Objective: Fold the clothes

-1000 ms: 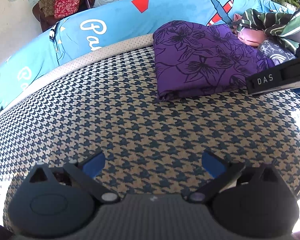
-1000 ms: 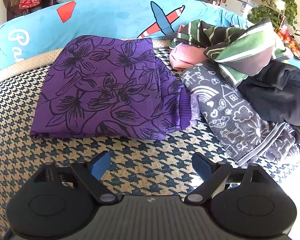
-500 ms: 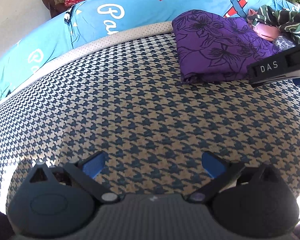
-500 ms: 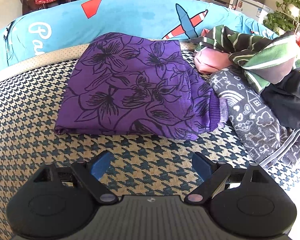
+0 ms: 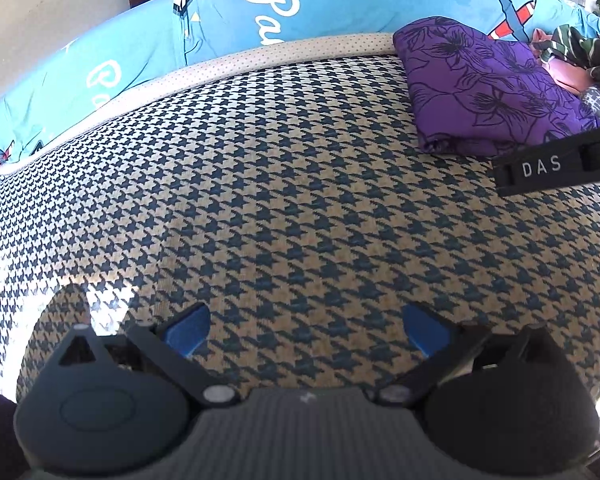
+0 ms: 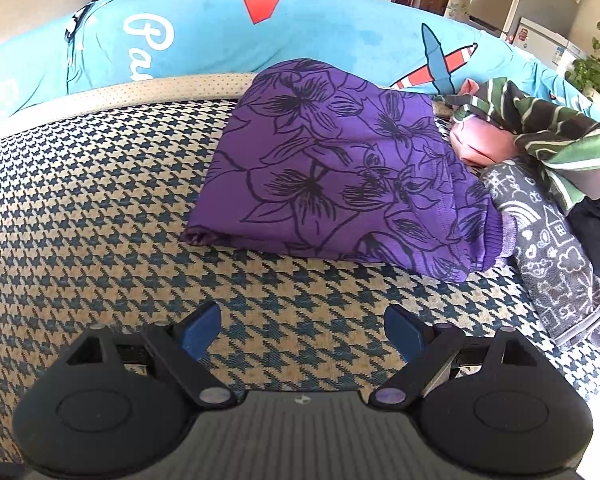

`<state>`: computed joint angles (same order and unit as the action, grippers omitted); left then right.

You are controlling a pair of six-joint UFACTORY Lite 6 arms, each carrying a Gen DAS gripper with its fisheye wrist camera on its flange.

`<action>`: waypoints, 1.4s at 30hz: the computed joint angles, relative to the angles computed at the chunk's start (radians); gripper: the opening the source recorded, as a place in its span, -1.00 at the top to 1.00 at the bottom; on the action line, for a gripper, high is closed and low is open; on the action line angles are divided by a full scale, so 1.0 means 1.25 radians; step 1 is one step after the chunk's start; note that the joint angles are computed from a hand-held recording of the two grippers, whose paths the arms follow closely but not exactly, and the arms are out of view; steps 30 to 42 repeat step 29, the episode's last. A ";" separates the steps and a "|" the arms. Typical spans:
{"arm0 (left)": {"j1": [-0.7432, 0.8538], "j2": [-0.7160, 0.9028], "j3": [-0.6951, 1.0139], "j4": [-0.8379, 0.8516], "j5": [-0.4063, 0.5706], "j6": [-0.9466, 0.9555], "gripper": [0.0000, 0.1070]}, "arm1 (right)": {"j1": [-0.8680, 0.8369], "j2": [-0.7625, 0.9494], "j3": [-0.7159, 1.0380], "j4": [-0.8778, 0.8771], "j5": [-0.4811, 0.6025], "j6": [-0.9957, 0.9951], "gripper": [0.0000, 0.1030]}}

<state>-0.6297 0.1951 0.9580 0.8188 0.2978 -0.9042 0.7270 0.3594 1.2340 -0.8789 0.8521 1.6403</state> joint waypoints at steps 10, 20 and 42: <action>0.093 -0.033 -0.034 -0.116 -0.038 0.148 -0.92 | 0.056 0.101 0.112 0.012 0.016 -0.013 -0.72; 0.178 -0.051 -0.054 -0.218 -0.062 0.276 -0.92 | 0.086 0.195 0.214 0.036 0.027 -0.034 -0.72; 0.242 -0.047 -0.051 -0.366 -0.074 0.428 -0.92 | 0.103 0.268 0.304 0.054 0.037 -0.053 -0.72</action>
